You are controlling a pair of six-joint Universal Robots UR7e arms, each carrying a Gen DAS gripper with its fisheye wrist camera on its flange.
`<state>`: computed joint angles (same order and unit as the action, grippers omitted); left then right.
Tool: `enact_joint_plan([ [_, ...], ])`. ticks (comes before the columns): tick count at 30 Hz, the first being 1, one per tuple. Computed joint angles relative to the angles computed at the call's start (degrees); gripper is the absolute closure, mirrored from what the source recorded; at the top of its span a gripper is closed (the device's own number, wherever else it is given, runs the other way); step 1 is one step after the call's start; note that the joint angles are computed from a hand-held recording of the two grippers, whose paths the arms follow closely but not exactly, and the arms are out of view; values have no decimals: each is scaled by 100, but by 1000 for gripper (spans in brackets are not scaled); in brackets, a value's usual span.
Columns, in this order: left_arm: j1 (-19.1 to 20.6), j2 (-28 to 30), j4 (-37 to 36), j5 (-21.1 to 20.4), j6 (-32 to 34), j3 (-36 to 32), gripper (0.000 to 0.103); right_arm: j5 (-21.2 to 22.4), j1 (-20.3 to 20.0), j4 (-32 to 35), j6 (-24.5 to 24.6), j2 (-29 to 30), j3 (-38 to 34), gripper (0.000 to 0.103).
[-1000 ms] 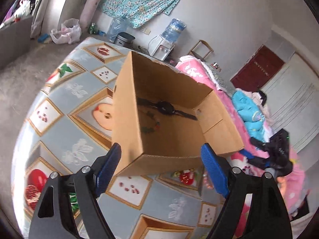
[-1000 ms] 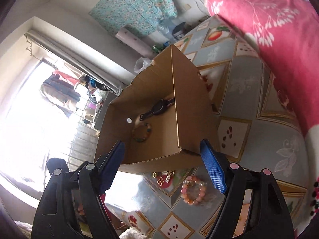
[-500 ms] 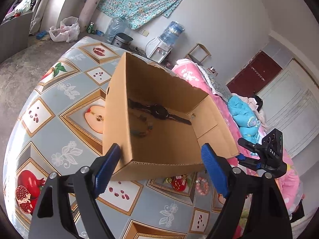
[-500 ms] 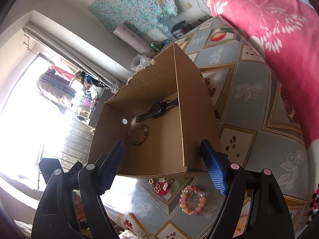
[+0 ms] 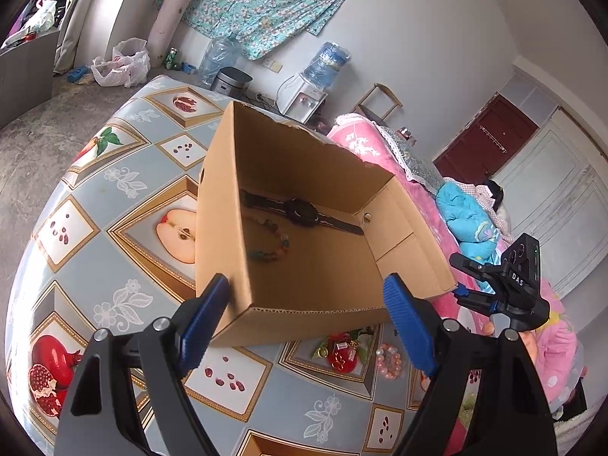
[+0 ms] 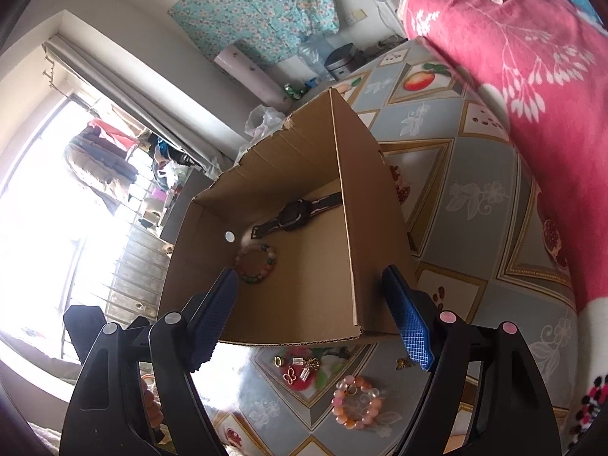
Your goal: Organize jewelry
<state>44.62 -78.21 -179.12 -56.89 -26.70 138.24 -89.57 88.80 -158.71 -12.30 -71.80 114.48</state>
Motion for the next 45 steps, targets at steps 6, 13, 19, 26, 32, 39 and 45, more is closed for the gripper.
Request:
enact_joint_plan([
  [6, -44, 24, 57, 92, 22, -15, 23, -58, 36, -61, 44, -29, 46, 28],
  [13, -75, 29, 24, 114, 8, 7, 23, -89, 59, -76, 76, -57, 66, 28],
  [19, -63, 71, -73, 134, 68, 19, 23, -108, 66, -126, 87, -59, 81, 28],
  [26, -58, 82, -77, 121, 88, 19, 22, -111, 69, -214, 120, -60, 119, 28],
  [32, -64, 32, 59, 198, 164, 34, 21, -310, 137, -652, 254, -104, 325, 28],
  [39, -323, -383, 805, 908, -112, 275, 17, -882, 211, -1314, 101, -376, 851, 24],
  [45, -430, -596, 1912, 1173, -851, 472, 16, -1379, 233, -1522, 44, -495, 1186, 21],
])
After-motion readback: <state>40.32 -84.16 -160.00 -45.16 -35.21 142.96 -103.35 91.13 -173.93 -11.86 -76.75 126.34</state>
